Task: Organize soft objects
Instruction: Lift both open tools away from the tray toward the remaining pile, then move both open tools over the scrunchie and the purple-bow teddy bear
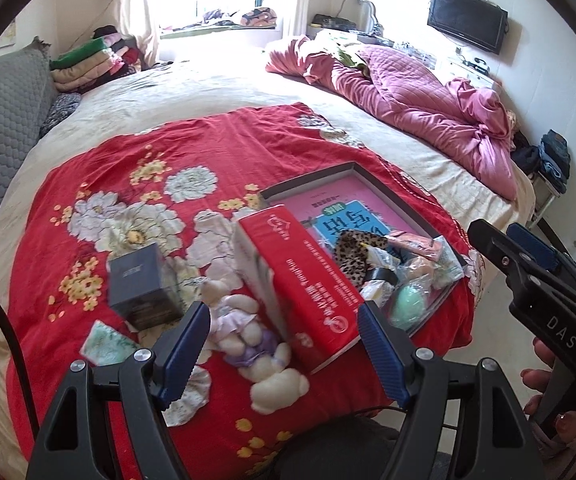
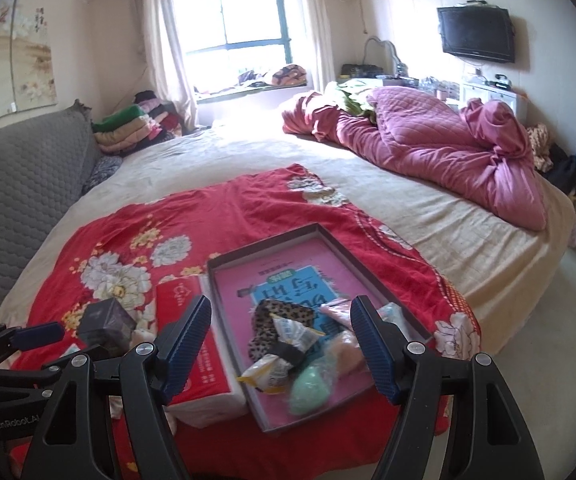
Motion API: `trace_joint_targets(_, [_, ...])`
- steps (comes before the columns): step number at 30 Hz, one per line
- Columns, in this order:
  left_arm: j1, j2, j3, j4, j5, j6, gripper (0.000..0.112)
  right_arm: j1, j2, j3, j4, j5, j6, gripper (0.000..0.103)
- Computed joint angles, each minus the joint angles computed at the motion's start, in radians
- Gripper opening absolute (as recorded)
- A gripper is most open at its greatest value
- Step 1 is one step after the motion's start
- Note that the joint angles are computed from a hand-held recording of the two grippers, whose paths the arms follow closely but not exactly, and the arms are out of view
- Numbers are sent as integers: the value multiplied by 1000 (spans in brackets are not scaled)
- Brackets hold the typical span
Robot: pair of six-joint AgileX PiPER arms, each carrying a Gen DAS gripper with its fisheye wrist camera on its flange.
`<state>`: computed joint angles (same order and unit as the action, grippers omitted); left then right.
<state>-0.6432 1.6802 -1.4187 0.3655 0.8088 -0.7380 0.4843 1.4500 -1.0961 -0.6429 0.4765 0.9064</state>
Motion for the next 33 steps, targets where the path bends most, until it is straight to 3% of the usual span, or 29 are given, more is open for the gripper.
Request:
trace_joint_targets(12, [71, -150, 187, 31, -20, -45, 75, 129, 45, -52, 31, 30, -31, 74])
trace_joint_targets(23, [259, -300, 399, -16, -67, -3, 75, 235, 115, -104, 78, 51, -80, 74])
trace_joint_targets(33, [365, -317, 522, -68, -137, 41, 75, 318, 225, -166, 160, 79, -178, 74])
